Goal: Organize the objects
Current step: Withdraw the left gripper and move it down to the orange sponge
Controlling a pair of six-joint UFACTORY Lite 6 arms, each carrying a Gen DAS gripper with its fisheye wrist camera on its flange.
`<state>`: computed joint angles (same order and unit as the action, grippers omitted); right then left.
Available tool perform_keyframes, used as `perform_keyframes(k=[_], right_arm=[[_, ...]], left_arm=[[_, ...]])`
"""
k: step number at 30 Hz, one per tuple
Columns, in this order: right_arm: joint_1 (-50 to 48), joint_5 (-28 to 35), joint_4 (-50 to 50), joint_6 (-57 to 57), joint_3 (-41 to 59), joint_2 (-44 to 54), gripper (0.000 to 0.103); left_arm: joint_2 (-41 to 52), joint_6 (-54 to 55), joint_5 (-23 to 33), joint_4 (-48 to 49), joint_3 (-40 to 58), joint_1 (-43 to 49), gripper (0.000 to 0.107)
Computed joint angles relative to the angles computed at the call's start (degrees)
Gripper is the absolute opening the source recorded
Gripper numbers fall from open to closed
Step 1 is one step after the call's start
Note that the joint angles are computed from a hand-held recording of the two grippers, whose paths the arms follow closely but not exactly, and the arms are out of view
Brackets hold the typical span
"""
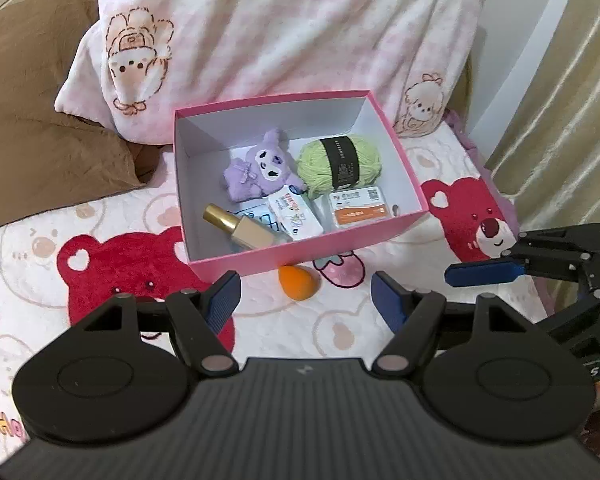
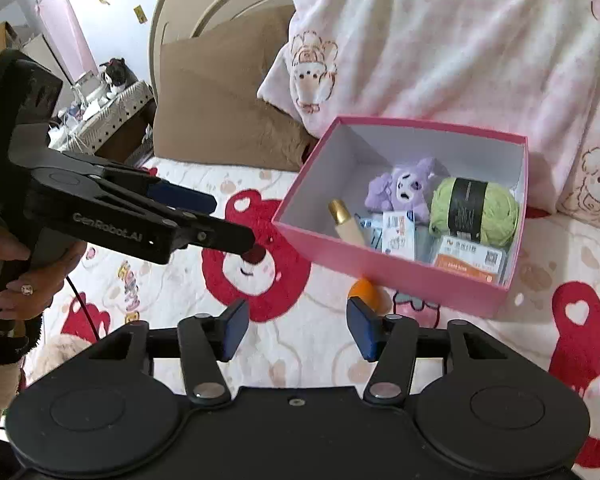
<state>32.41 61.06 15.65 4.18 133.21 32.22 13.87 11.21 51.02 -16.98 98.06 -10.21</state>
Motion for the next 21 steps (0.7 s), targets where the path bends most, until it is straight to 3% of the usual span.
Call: perform_keyframes(k=[5, 9, 16, 21], right_arm=[[3.0, -7.9, -3.9, -0.6, -14.9, -7.5, 0.068], [2.6, -14.4, 0.0, -5.1, -24.0, -9.7, 0.072], [4.0, -22.8, -3.5, -6.1, -28.4, -5.8, 0.072], [5.0, -27.6, -7.8, -4.9, -26.7, 0.6, 0.072]], left_arm=[[-4.5, 2.0, -8.1, -2.6, -12.4, -0.6, 0.072], [-2.9, 3.1, -12.1, -6.0, -16.8, 0.0, 0.072], [0.3, 4.7, -23.1, -9.8, -24.2, 0.3, 0.072], [3.7, 20.4, -27.9, -25.5, -27.2, 2.6, 0.072]])
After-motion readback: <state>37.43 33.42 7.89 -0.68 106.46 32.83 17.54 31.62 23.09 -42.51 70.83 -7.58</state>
